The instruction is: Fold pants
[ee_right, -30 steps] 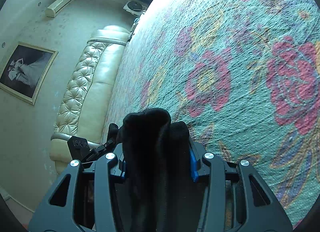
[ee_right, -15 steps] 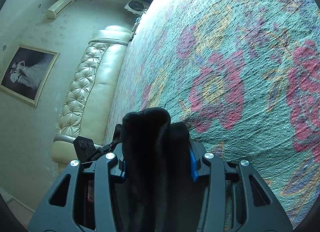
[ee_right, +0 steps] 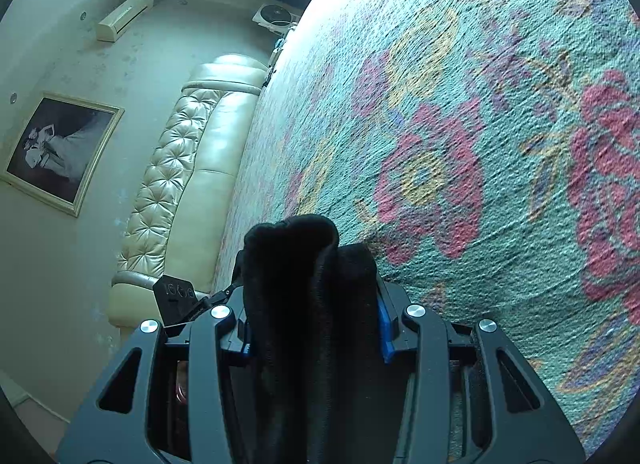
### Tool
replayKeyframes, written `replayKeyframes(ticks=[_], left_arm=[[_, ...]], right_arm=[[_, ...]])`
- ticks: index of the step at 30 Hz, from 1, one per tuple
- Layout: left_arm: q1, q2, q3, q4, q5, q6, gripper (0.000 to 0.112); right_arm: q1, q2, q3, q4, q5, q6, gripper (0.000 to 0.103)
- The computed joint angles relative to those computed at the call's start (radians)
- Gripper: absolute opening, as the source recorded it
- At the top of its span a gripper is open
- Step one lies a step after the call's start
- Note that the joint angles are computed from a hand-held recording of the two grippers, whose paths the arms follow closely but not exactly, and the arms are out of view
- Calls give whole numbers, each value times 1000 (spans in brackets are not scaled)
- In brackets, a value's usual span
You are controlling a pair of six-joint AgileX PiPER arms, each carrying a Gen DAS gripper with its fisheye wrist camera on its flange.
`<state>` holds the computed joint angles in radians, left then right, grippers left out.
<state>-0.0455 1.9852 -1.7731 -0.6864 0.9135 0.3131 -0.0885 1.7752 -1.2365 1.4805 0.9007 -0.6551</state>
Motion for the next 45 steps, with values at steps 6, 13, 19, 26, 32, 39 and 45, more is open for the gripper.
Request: replayKeyframes(ticks=[6,13,19,26,32,39,45], left_arm=[[5,-4,15,-23,-4,27,38],[83,-47,103,-191,83,154,69],[181,-230,400,-309,89,266,72],[255,-408,650,-365,165,382,78],[236,-427,692,-406,165,355,80],[134,-475,700,-297,9,269,63],[129,-522,767,-305,-48,296,51]], right_arm=[[1,-18,27,17,-3,-20,42],[-39,-69,68,0,53,3,59],[-130,-232,233,-61,96,35,70],[-131,-351,335,-133,194,88,84],[-96,-424,390,-140,144,115,86],[-25,-430,371,-179,52,163,86],[-14,-427,398,-194,36,175,46]])
